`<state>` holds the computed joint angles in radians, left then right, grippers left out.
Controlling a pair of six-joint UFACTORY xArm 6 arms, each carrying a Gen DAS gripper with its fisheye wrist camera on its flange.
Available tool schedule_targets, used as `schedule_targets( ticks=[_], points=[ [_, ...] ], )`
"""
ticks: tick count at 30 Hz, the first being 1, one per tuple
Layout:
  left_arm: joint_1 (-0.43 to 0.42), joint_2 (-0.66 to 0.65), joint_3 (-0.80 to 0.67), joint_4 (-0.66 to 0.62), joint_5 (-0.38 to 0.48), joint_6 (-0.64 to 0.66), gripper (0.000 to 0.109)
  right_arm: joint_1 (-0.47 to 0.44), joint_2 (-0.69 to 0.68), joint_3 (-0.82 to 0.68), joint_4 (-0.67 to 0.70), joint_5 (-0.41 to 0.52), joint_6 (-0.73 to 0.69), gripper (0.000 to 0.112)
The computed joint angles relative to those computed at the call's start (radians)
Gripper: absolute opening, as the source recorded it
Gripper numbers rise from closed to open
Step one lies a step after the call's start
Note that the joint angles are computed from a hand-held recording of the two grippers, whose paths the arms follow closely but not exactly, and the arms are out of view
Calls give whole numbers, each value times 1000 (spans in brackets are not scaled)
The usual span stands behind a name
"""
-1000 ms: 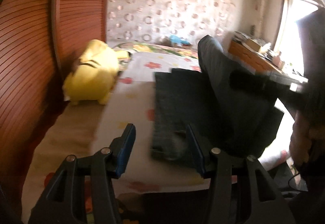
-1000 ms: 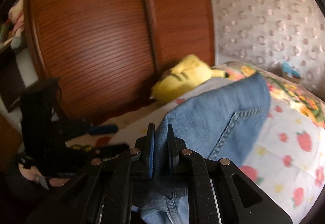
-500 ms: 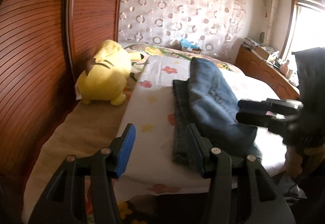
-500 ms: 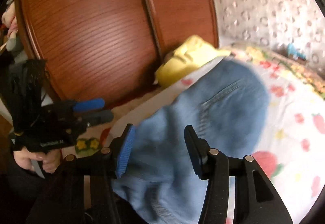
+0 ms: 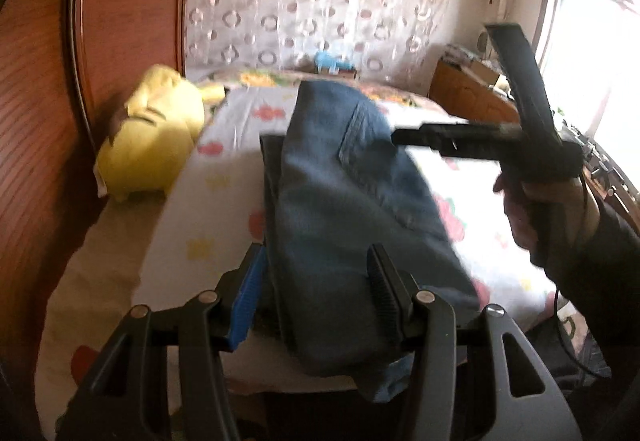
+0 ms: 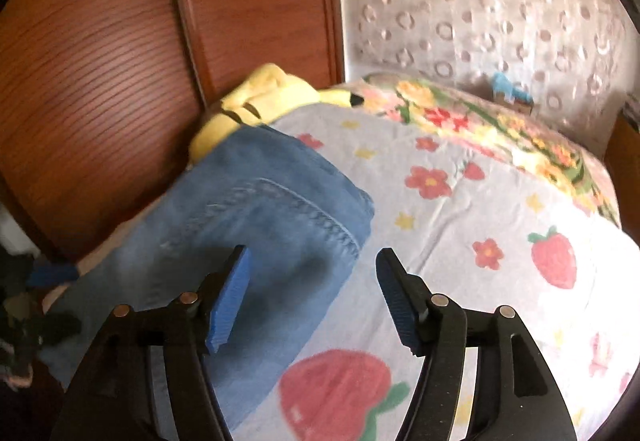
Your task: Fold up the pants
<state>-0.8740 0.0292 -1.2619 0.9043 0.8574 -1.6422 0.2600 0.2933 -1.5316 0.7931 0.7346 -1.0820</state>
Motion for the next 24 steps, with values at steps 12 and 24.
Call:
schedule_targets(
  ticks=[12, 24],
  points=[
    [-5, 18, 33, -14, -31, -53, 51, -29, 145, -152, -39, 194, 126, 77],
    [19, 8, 65, 16, -113, -66, 36, -45, 156, -185, -2, 288, 97, 41]
  ],
)
